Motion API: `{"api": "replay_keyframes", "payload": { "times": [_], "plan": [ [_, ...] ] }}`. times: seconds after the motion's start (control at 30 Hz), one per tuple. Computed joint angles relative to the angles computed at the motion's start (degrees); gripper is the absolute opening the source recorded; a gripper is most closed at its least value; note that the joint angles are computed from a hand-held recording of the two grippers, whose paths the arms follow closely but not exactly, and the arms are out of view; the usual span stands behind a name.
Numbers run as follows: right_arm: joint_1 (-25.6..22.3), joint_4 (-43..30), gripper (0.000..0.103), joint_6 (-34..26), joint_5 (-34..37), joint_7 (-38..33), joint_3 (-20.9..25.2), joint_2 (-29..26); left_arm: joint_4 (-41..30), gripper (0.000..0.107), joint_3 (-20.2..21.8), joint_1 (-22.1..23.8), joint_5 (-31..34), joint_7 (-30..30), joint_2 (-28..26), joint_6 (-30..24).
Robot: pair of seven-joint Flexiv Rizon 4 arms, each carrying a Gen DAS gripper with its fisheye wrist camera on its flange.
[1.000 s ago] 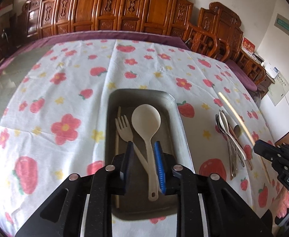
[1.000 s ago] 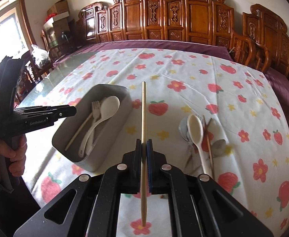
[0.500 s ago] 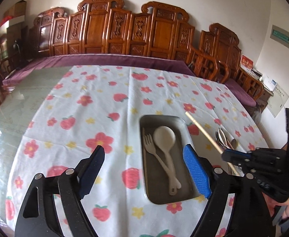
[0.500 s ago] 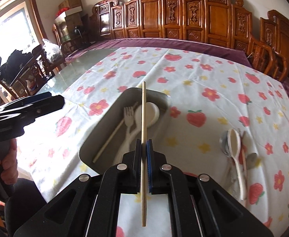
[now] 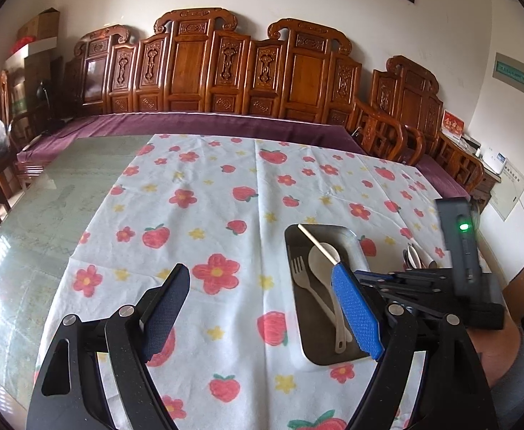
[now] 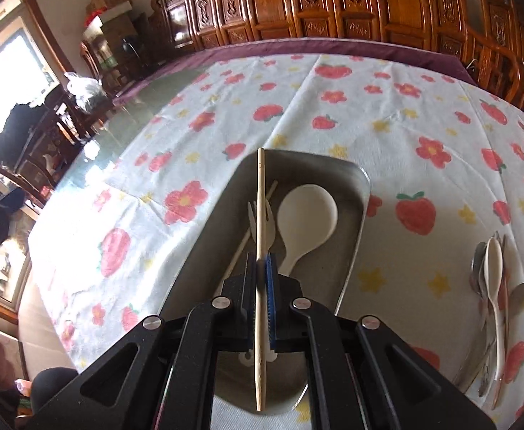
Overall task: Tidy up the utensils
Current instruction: 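Lower the wooden chopstick into the metal tray and open the right tool, then move both tools back toward the remaining utensil pile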
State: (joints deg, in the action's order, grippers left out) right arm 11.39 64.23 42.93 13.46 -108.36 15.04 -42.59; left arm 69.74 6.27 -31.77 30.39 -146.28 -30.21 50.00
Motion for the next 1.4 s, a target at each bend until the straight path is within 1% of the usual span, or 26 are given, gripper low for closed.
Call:
{"api": "replay_keyframes", "payload": {
  "times": [0.13,0.33,0.5,0.63,0.8,1.07,1.27,1.4],
  "plan": [
    [1.5,0.2,0.006,0.4,-1.9,2.0,-1.3,-0.8,0.5,0.078,0.0,0.0,0.2,-0.1,0.3,0.2],
    [1.9,0.1,0.006,0.5,-3.2,2.6,-1.1,-1.6,0.9,0.078,0.1,0.1,0.6,-0.2,0.5,0.1],
    [0.6,-2.4,0.008,-2.6,-0.2,3.4,0.8,-2.8,0.6,0.078,0.1,-0.1,0.8,-0.6,0.3,-0.8],
    [0.2,-1.7,0.008,-2.2,1.1,1.9,1.0,-2.3,-0.1,0.078,0.0,-0.4,1.0,-0.4,0.0,-1.8],
    [-2.2,1.9,0.008,0.9,3.7,-3.1,2.1,0.5,-1.5,0.078,-0.1,-1.1,1.4,-0.9,-0.7,-2.8],
    [-8.4,8.8,0.009,5.1,9.6,-12.5,3.4,7.8,-5.2,0.078,-0.4,-3.5,2.0,-1.1,-2.4,-4.8],
    [-12.2,12.3,0.009,6.7,13.6,-17.7,2.4,12.3,-10.3,0.078,-0.8,-5.6,1.7,0.6,-4.9,-6.9],
    [-14.3,14.0,0.009,7.3,16.0,-19.7,1.3,14.3,-13.8,0.078,-0.9,-6.6,0.8,1.8,-7.1,-7.5]
  ]
}}
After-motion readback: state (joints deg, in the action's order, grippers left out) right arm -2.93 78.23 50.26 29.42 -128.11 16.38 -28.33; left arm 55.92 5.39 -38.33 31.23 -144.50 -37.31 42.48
